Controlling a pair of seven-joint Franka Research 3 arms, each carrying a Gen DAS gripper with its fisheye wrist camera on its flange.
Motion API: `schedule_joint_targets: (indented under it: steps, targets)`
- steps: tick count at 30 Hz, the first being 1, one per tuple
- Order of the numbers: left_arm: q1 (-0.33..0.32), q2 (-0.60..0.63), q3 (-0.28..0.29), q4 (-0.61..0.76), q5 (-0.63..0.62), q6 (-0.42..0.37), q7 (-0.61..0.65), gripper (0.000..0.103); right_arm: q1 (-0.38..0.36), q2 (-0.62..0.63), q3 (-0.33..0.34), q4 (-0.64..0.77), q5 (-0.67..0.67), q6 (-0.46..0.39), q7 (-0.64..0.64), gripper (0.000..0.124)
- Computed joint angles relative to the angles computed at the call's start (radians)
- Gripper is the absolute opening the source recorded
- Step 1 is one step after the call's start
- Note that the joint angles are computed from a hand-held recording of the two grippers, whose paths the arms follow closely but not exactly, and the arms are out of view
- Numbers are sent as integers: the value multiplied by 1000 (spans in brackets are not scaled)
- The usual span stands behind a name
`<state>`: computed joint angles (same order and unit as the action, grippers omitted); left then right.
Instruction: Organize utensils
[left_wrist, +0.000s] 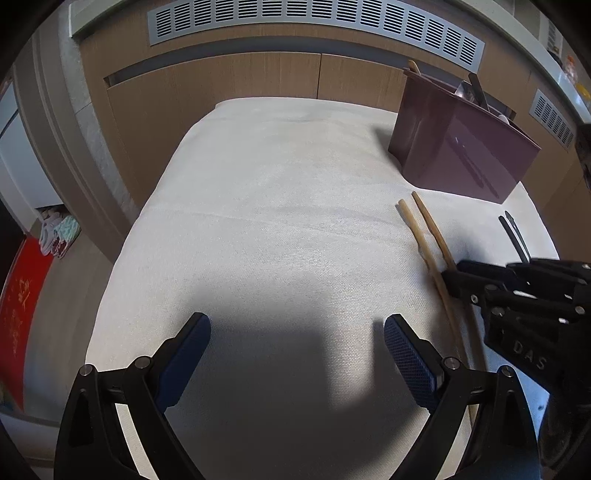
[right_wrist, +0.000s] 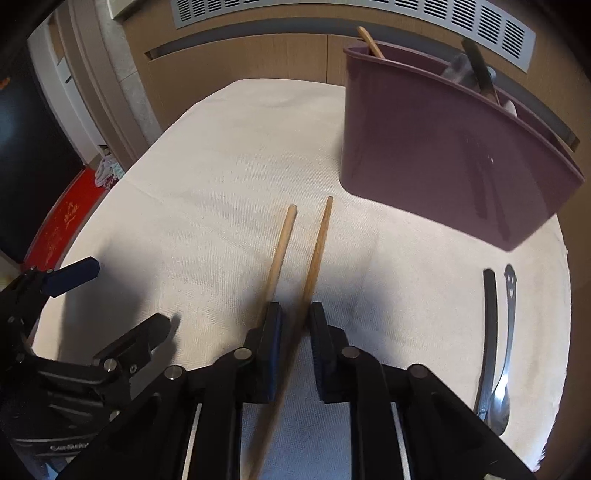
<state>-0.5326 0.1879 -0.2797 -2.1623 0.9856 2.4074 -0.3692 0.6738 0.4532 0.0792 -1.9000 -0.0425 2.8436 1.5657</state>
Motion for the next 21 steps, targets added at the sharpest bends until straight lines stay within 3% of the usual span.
schedule_joint_targets:
  steps: [4, 6, 10, 12, 14, 16, 18, 21]
  targets:
    - [-8, 0, -6, 15, -8, -21, 32, 95, 24, -43, -49, -64, -52, 48, 34, 5]
    - [-9, -1, -6, 18, 7, 4, 36, 95, -20, -81, -30, -116, -23, 79, 21, 5]
    - [28, 21, 8, 28, 3, 213, 73, 95, -154, -178, 38, -244, 114, 147, -57, 5]
    - [50, 53, 12, 60, -55, 295, 163, 89, -195, -212, 55, -295, 166, 181, -93, 5]
    - [76, 97, -6, 117, -187, 314, 343, 65, -244, -233, 87, -333, 235, 211, -146, 5]
    - [128, 146, -58, 172, -382, 303, 559, 46, -318, -246, 158, -358, 346, 230, -241, 5]
    - [156, 183, -92, 230, -509, 251, 698, 45, -393, -251, 235, -373, 484, 247, -359, 5]
    - [146, 246, -101, 369, -612, 67, 853, 37, -430, -245, 285, -372, 608, 270, -471, 5]
